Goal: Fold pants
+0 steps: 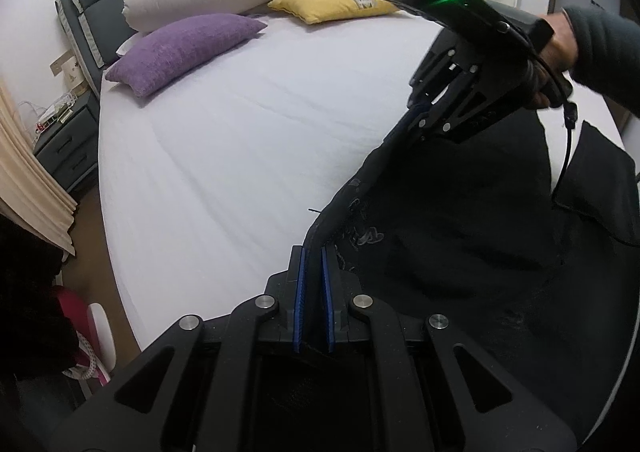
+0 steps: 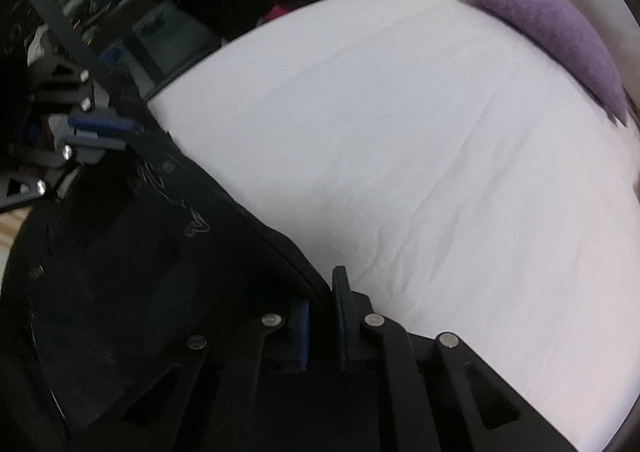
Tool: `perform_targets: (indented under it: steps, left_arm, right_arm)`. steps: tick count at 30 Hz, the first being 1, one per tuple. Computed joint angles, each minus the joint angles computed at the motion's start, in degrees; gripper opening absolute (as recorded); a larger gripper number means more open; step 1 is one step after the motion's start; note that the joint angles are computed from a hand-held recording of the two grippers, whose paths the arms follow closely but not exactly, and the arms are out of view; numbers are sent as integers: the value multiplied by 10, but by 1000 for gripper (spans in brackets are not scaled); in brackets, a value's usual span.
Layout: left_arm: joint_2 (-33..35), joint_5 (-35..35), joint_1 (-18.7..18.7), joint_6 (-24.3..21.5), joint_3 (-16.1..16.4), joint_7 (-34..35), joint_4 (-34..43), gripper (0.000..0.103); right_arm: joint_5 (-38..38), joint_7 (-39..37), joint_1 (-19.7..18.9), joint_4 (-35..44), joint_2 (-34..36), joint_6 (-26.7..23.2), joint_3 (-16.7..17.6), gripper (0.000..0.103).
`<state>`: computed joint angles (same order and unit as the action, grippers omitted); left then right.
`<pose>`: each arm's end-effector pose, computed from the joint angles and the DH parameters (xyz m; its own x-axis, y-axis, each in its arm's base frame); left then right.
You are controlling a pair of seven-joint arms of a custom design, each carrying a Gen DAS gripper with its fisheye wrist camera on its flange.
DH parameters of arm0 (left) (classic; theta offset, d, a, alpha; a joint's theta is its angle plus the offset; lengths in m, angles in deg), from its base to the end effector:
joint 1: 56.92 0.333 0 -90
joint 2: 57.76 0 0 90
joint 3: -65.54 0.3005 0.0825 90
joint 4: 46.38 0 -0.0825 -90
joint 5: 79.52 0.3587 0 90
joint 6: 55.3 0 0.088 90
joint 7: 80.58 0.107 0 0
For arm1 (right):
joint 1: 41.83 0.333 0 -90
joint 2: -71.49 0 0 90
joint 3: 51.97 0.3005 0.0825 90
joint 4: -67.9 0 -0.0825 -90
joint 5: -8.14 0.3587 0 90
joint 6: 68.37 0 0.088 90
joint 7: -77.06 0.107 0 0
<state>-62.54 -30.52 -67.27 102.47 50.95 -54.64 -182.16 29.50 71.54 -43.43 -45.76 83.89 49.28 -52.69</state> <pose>0.4397 -0.2396 0.3977 -0.0233 -0.9965 -0.0805 -0.7911 0.0676 -0.6080 0.5576 -0.0027 0.3486 0.9826 -0.1186 -0.1427 -0.1579 -0.9385 -0.3071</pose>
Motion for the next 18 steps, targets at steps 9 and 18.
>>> perform_targets:
  steps: [9,18]
  left_arm:
    - [-31,-12,-17,-27,-26,-61,-11,7]
    - [-62,-42,-49,-70,-64,-112,-27,7]
  right_arm:
    - [113,133,-18,-84,-69,-23,-23,6]
    - [163,178,-26,-121,-98,-39,-43,6]
